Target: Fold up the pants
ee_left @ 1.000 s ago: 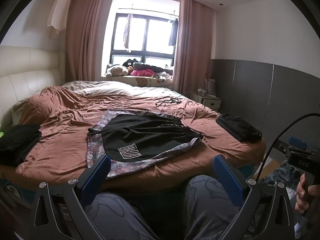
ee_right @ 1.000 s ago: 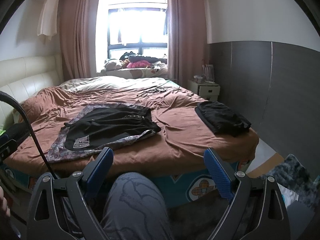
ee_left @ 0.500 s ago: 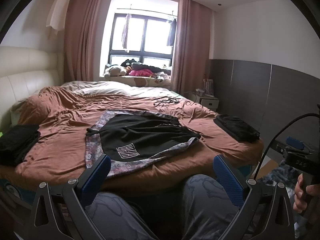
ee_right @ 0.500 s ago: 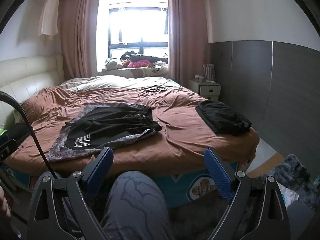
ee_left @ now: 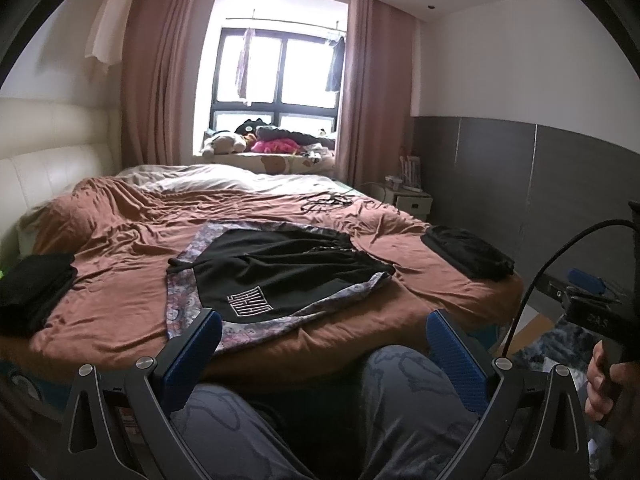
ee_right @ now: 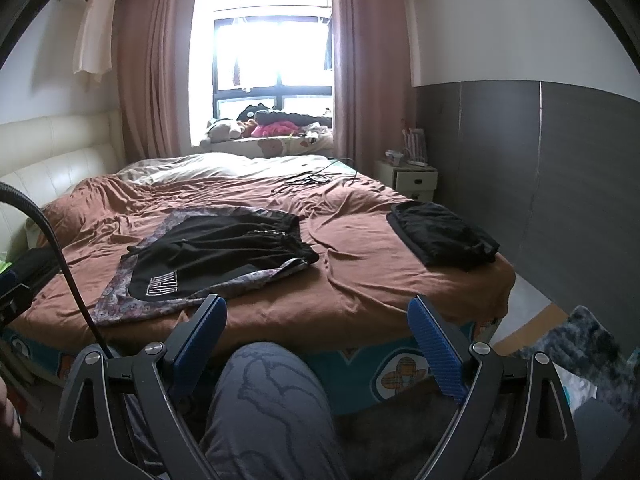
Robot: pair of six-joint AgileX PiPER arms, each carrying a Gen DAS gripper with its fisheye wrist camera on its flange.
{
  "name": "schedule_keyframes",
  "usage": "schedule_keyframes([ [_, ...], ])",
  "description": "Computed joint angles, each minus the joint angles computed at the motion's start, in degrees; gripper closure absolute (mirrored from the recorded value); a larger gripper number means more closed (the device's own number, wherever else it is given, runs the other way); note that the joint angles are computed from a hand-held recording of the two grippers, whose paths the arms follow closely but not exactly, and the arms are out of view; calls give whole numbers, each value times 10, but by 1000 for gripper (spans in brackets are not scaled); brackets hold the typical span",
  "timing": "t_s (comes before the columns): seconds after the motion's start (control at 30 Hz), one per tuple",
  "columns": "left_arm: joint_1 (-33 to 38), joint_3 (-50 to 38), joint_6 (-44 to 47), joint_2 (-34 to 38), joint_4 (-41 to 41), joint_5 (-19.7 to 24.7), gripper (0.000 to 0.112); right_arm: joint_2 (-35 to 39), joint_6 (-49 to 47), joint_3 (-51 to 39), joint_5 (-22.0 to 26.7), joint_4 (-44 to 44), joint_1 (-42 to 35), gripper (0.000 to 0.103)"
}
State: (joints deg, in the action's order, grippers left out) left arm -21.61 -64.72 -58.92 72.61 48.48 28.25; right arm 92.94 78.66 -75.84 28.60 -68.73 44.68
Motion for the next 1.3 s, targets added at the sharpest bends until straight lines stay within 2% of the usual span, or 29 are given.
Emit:
schedule_keyframes([
  [0.7,-2,5,-13,-14,7,11,9,-19,-5,17,-13,0,-5,11],
  [0.83,20,-15,35,-11,-44,6,9,-23,-69,-2,-17,49,-13,11],
  [0.93,31,-25,51,-7,-54,7,9,-21,-102,-13,-26,76,-24,11],
  [1.1,64,-53,110,17,-109,0,9,5,-153,-42,-56,130,-54,11],
  [1.3,114,-107,208,65,-200,13,9,66,-291,-125,-76,273,-92,11],
])
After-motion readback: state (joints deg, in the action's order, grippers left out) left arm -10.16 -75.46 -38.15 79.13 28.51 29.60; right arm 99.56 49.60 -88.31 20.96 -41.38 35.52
